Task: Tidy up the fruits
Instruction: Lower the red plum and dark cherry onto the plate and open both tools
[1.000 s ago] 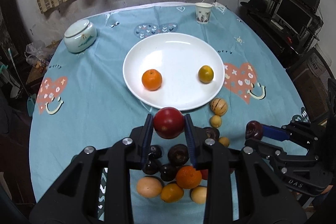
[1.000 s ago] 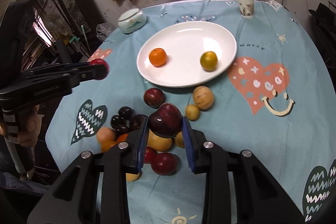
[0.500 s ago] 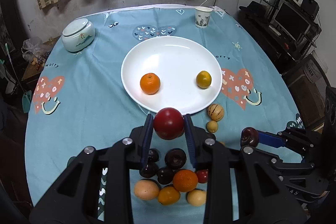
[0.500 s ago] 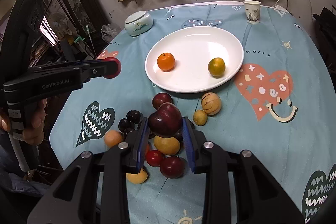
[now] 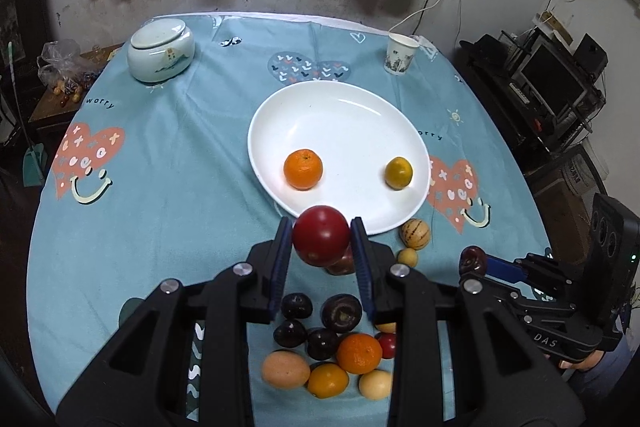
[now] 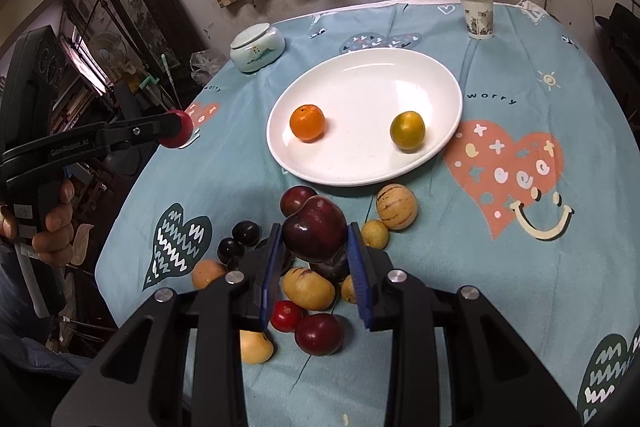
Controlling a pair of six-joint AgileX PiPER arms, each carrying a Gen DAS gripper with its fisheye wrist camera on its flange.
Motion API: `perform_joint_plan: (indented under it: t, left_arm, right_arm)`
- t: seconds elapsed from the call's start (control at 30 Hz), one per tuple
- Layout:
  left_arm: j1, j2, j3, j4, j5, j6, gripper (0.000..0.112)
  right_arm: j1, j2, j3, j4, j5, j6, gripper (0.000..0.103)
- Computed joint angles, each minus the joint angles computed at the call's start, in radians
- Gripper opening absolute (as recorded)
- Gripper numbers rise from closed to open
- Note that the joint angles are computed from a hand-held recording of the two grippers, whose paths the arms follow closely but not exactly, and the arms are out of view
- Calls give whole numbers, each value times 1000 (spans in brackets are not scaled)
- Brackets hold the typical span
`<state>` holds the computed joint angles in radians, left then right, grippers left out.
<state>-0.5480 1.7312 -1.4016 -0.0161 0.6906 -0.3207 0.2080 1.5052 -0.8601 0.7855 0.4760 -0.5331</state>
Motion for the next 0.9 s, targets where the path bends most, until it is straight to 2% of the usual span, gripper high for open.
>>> perform_joint_plan:
  t: [0.17, 0.33, 0.57, 0.73, 0.8, 0.87, 0.9]
  left_arm:
    - [-32, 107, -131, 37, 47, -10, 30]
    - [-65, 245, -331, 78, 118, -13, 30]
    - [-84, 434, -601, 133, 252, -24, 30]
    - [-66, 519, -708, 140, 309, -37, 29]
    - [-60, 549, -749, 159, 331, -48, 35]
    - [-52, 556, -755, 165, 332, -55, 50]
    - [-47, 555, -749, 169, 325, -60, 53]
  right_arm:
    - [4, 47, -87, -28, 0, 6, 32]
    - [-11, 109, -195, -53, 3, 15, 32]
    - [-30, 266, -373, -121, 33, 66, 32]
    - [-30, 397, -525, -206, 91, 141, 33]
    - [-29, 441, -581, -252, 123, 191, 33]
    - [-29, 479, -629, -284, 141, 238, 33]
    - [-30, 489, -642, -301, 142, 258, 33]
